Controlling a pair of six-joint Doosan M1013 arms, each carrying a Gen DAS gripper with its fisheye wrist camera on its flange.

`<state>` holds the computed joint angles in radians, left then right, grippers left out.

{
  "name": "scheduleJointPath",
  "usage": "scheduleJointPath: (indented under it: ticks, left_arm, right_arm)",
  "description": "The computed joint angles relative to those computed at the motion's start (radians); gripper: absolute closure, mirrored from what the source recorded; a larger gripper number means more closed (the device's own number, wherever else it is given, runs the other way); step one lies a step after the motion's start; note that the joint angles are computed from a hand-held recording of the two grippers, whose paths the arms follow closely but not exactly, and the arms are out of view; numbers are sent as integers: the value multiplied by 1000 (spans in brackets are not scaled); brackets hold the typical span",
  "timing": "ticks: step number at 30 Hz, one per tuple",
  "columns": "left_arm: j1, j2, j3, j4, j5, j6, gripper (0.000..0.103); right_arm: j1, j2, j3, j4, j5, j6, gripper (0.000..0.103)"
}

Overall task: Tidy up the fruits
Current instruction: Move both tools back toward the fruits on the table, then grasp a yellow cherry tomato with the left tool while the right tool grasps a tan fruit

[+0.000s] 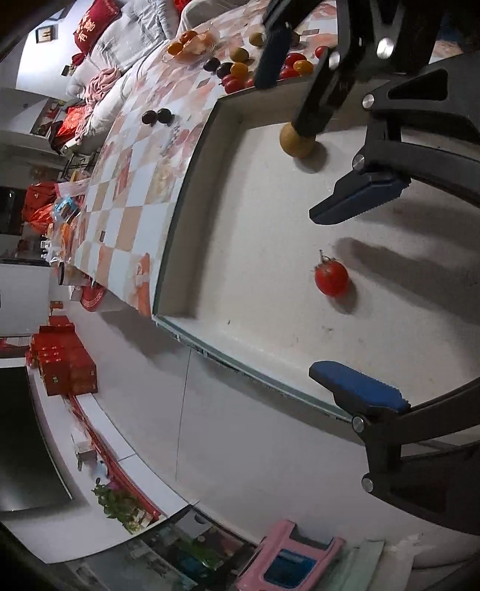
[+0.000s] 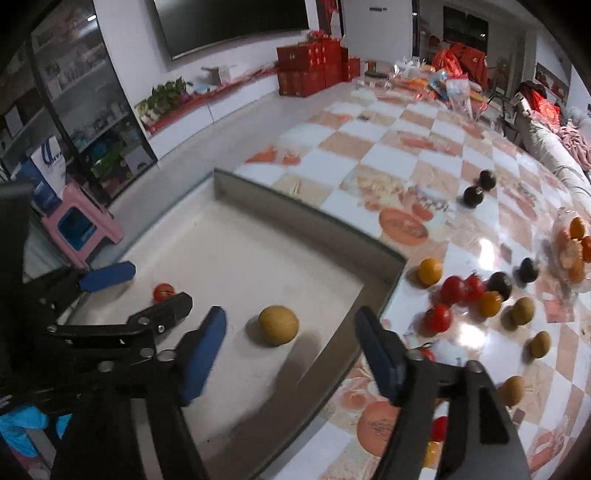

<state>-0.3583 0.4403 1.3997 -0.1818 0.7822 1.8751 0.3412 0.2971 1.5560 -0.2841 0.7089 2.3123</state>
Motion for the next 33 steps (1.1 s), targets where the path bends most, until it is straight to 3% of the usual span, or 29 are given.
scheduleJointPath:
  ticks: [8,15,22,33]
  left_arm:
    - [-23,-61,61,-9,-56,70,26]
    - [-57,-127,128,-160,-60,230,26]
    - [-122,-178,184,-260,-45,374,26]
    - [-217,-187,231,-163,-87,247,26]
  right_arm:
    - [11,-80,74,-111,9,131,20]
    - [-17,-182,207,-178,70,286,20]
    - [-58,-247,302,-191,105,362,20]
    - [-105,-269,357,-140,24,321,20]
